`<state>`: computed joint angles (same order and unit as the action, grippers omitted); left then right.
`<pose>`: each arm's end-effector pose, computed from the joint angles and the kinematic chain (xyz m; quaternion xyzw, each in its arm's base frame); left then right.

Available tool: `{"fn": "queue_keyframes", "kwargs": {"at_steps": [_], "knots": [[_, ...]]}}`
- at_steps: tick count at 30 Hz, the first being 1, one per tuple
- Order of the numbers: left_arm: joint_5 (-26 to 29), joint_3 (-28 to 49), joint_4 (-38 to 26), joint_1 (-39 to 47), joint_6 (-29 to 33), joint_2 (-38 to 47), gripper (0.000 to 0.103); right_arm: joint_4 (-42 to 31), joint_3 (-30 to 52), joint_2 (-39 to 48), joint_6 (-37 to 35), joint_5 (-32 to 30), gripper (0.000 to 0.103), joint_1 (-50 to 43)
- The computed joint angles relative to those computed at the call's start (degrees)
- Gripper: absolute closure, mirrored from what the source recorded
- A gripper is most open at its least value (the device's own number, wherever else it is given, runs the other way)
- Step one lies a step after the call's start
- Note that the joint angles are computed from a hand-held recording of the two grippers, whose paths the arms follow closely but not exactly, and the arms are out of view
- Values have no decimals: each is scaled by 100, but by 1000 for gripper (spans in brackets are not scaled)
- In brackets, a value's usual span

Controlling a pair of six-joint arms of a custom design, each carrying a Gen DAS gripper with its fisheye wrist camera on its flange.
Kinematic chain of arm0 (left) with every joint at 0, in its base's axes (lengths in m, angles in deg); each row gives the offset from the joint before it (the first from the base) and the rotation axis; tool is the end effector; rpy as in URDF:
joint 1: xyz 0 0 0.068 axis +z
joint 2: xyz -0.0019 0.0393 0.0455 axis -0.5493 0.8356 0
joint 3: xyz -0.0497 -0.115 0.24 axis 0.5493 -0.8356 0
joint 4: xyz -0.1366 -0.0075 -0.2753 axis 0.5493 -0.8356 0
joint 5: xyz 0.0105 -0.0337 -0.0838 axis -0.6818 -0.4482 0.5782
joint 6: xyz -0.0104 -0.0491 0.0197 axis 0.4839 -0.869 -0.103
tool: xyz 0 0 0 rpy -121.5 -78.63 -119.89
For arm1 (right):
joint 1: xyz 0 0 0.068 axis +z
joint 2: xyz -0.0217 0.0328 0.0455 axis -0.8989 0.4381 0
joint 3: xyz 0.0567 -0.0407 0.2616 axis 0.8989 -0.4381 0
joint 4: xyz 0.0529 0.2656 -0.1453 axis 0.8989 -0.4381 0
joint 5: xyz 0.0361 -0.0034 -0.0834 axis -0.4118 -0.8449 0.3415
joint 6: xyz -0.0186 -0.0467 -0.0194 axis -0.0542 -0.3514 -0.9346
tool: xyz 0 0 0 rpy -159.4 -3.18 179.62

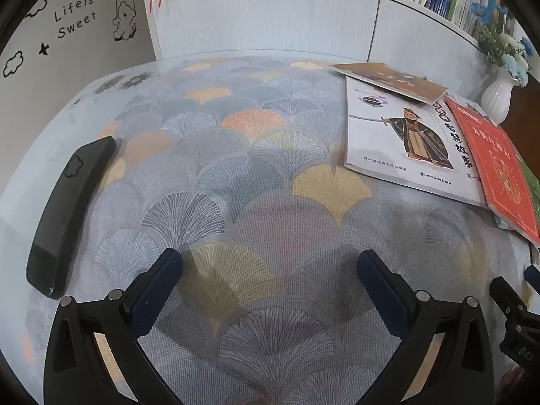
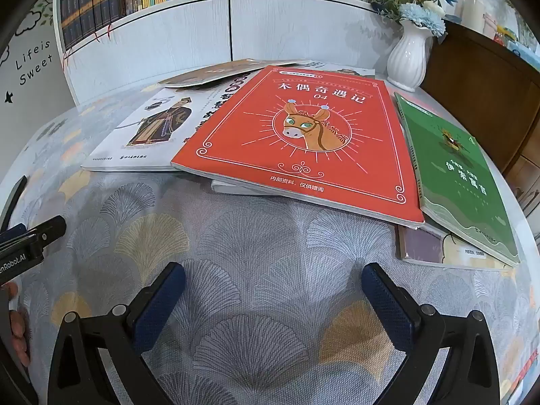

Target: Organize books

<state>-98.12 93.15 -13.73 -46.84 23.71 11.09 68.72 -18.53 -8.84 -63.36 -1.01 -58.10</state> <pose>0.2732 -0.0560 0.1232 -0.1001 0.9457 0.0389 0.3069 0.2697 0.0248 0.0979 -0.0214 0.9414 -0.0196 0.3359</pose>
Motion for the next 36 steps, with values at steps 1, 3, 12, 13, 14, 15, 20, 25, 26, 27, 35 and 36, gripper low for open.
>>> {"fn": "queue_keyframes", "kwargs": {"at_steps": [1, 3, 12, 13, 14, 15, 20, 25, 26, 27, 35, 36], "knots": [[94, -21, 36, 25, -32, -18, 0, 0, 0, 2, -6, 17, 0, 6], [146, -26, 31, 47, -40, -28, 0, -1, 0, 1, -3, 10, 0, 4], [355, 109, -130, 117, 202, 73, 0, -1171, 320, -152, -388, -321, 0, -101], [420, 90, -154, 134, 284, 47, 0, -1418, 299, -246, -542, -413, 0, -167], [522, 79, -179, 174, 393, 18, 0, -1646, 417, -233, -541, -488, 0, -237], [585, 92, -228, 238, 454, 4, 0, -1813, 453, -246, -521, -534, 0, -286], [-98, 445, -992, -80, 142, -270, 1, -2606, 944, 48, -719, -563, 0, -302], [-13, 1061, -1715, -307, -28, -853, 1, -3062, 986, -1058, -789, -948, 0, -907], [-42, 1265, -1868, -415, -178, -923, 1, -3163, 1064, -1342, -849, -1075, 0, -1118], [-45, 1442, -1956, -502, -268, -898, 1, -3220, 1176, -1495, -910, -1194, 0, -1304], [808, 2687, -2024, -1258, -634, -199, 1, -3770, 2342, -1469, -1515, -2323, 0, -3030], [774, 2781, -1978, -1382, -684, -52, 1, -3754, 2405, -1397, -1583, -2362, 0, -3177]]}}
